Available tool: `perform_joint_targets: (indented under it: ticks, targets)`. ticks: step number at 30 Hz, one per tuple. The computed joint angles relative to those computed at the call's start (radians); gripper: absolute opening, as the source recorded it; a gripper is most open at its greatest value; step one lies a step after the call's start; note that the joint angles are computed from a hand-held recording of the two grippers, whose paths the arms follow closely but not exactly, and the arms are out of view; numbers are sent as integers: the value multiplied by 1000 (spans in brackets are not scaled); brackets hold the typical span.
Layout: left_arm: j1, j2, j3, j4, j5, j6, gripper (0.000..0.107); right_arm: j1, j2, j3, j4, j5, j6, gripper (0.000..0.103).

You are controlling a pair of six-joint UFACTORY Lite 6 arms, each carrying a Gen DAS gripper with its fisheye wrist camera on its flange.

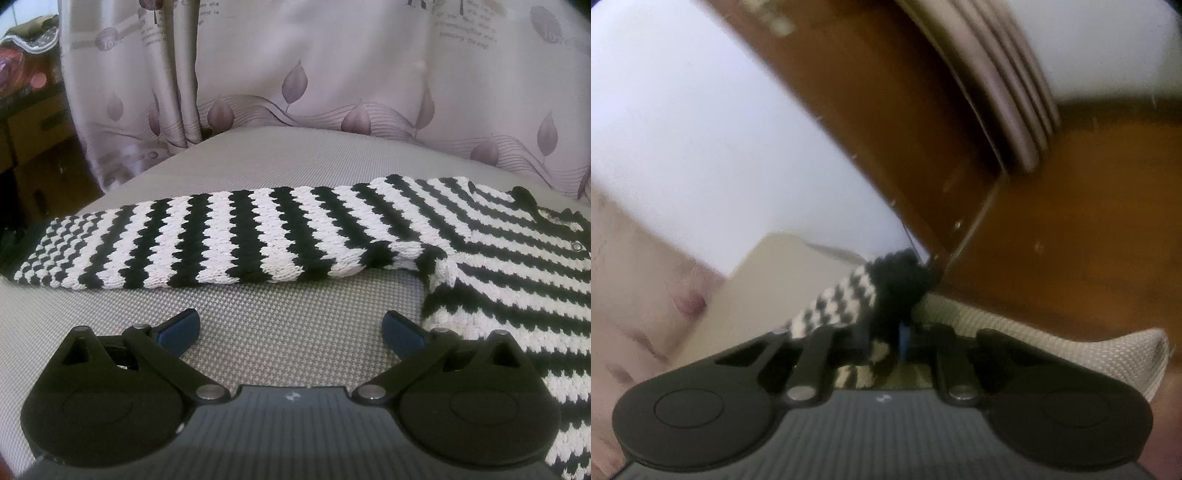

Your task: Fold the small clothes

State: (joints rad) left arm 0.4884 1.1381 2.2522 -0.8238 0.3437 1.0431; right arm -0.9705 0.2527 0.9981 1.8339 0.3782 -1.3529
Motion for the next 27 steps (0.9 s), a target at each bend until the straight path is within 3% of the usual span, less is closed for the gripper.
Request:
perform_joint_targets:
  ticks: [6, 9, 14, 21, 27]
  targets:
    - [0, 5, 7, -3, 6, -9, 103, 9, -32, 135, -134, 31, 348, 13]
    - [0, 1, 1, -15, 3, -5, 103, 98, -46, 222, -202, -3, 471, 13]
    - [4, -6, -11, -59, 9, 18, 103, 335, -24, 371, -159, -68, 553, 13]
    - [6, -6, -13, -71, 13, 18, 103, 729, 178, 635, 242, -136, 301, 13]
    - [9, -3, -7, -105, 25, 34, 103, 988, 437, 867, 600, -121, 42, 13]
